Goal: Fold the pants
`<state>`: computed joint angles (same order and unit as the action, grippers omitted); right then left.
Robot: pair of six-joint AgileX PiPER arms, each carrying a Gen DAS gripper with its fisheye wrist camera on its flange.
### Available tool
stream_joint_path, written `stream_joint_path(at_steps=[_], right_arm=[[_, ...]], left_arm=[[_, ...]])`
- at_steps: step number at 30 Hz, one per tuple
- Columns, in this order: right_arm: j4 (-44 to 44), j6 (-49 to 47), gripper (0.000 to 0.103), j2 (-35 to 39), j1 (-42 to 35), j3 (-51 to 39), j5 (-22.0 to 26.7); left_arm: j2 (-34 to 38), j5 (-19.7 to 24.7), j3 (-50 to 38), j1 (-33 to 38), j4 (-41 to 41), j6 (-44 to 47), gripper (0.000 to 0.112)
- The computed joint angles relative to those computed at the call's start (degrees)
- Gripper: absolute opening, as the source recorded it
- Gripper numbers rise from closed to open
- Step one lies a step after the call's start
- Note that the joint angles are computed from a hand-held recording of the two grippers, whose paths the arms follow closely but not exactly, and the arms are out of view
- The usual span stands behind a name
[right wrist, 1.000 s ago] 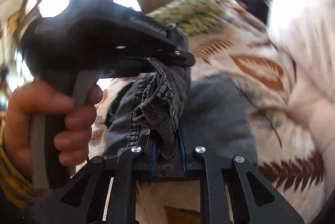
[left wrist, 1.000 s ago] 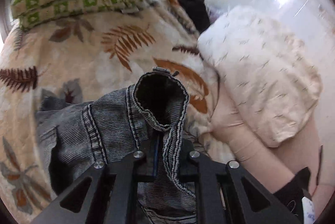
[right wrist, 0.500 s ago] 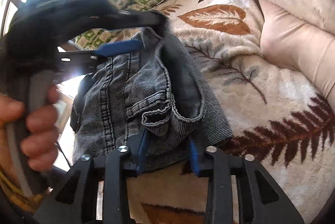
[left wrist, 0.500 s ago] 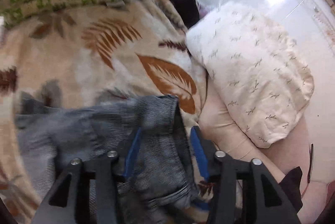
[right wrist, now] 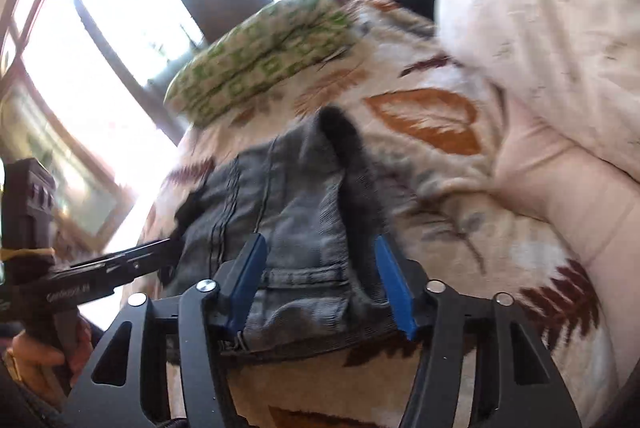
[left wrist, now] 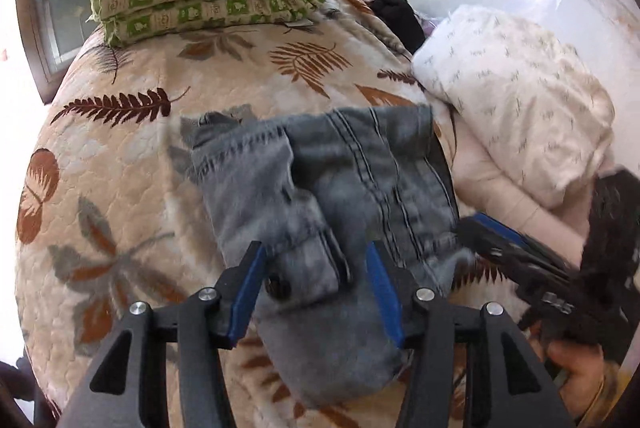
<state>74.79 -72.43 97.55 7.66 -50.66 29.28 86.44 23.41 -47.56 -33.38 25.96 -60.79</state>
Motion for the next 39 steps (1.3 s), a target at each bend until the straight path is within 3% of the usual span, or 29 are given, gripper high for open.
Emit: stream_joint_path(at_steps=[4, 6, 9, 15, 17, 20, 23, 25, 28, 29, 30, 33, 36, 39], right_arm=[[-4.15, 2.35, 0.042, 4.02, 2.95, -1.2, -3.2], [-5.75, 3.44, 0.02, 5.51, 2.92, -2.31, -3.99], [-7.65, 4.34, 0.015, 4.78, 2.13, -2.99, -3.18], [-13.14, 6.39, 0.015, 5.86, 6.86, -2.2, -12.71], [-13.22, 5.81, 0.015, 6.04, 7.14, -2.1, -13.5], [-11.2, 4.58, 0.019, 5.79, 4.58, -2.92, -9.0], [-6.27, 1.57, 0.035, 5.11, 1.57, -3.85, -4.71], [-3.76, 0.0, 0.04, 5.66, 0.35, -5.11, -1.78], [-7.07, 4.64, 0.041, 9.93, -0.88, -10.21, 4.09], [-9.6, 7.25, 0.036, 11.8, -0.81, -12.22, 5.63], [-11.97, 9.59, 0.021, 13.53, -0.54, -13.98, 6.78], [-8.73, 5.39, 0.013, 10.82, -0.03, -11.32, 3.35], [-4.0, -2.61, 0.012, 5.71, 3.64, -6.72, -8.49], [-14.09, 6.0, 0.012, 8.94, 6.19, -7.87, -13.03]], left_arm=[[1.43, -2.38, 1.62, -0.85, 3.89, -5.44, 0.054], [3.1, -3.65, 1.75, -0.07, 2.37, -5.17, 0.054], [4.83, -2.77, 0.62, -1.23, 6.6, -9.93, 0.054], [10.6, 2.51, -2.25, -5.6, 15.86, -16.35, 0.055], [11.01, 4.02, -2.57, -6.85, 18.64, -18.5, 0.056], [8.38, 3.77, -1.88, -6.27, 16.61, -16.09, 0.056], [4.23, 1.3, 1.03, -5.4, 18.45, -19.0, 0.056], [2.32, 0.37, 3.05, -5.77, 21.98, -23.45, 0.056], [2.64, -1.2, 4.38, -6.26, 24.83, -26.46, 0.056], [3.84, -0.7, 3.9, -6.59, 24.57, -26.24, 0.056], [4.82, -0.1, 3.4, -6.99, 24.9, -26.65, 0.056], [5.56, 0.18, 2.42, -7.2, 25.18, -27.25, 0.056], [6.15, 0.44, 1.03, -7.32, 24.36, -25.79, 0.058], [8.86, 2.93, -1.41, -8.43, 23.1, -23.8, 0.06]])
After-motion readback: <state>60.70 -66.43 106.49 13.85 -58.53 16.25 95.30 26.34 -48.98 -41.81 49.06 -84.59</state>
